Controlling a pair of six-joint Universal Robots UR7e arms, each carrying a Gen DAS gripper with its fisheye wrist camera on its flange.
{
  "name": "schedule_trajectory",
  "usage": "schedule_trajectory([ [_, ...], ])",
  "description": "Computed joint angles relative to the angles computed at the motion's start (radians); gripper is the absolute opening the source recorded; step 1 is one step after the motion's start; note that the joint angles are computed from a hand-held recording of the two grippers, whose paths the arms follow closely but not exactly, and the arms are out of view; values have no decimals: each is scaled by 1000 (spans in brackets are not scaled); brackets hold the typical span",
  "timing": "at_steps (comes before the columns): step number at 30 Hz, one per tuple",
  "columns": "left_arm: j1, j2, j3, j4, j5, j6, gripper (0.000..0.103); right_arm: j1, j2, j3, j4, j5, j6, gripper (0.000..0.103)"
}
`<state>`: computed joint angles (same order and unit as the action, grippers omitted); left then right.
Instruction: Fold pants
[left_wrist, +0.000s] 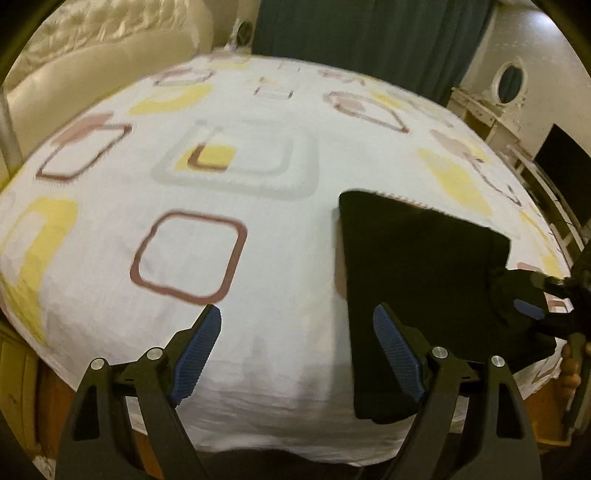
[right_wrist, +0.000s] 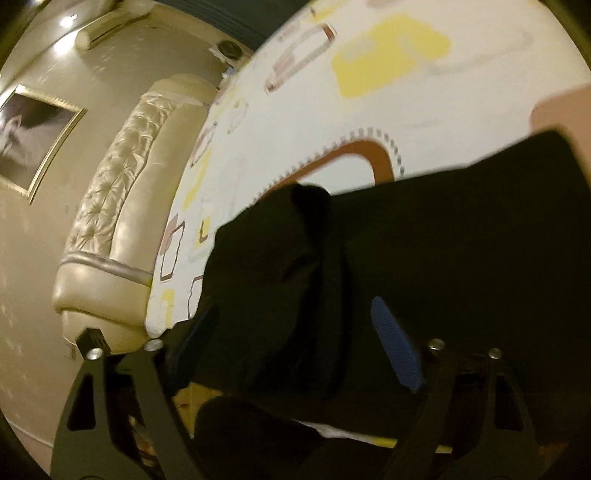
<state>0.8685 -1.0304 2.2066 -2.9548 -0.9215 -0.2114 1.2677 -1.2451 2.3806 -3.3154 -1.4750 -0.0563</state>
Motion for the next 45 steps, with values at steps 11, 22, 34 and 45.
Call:
schedule_trajectory([
  [11,42,-18,-31,41,-86,-36,83,68,110,-95,110,-45,19,22],
  [22,44,-25,-26,33,-79,-39,83,222,3,-54,-22,-75,-18,12],
  [34,43,-26,-24,33,-103,-28,83,110,-242,24,37,-27,-61,12],
  [45,45,-8,-30,48,-153,-27,83,-203,-238,126,-23,41,-68,12],
])
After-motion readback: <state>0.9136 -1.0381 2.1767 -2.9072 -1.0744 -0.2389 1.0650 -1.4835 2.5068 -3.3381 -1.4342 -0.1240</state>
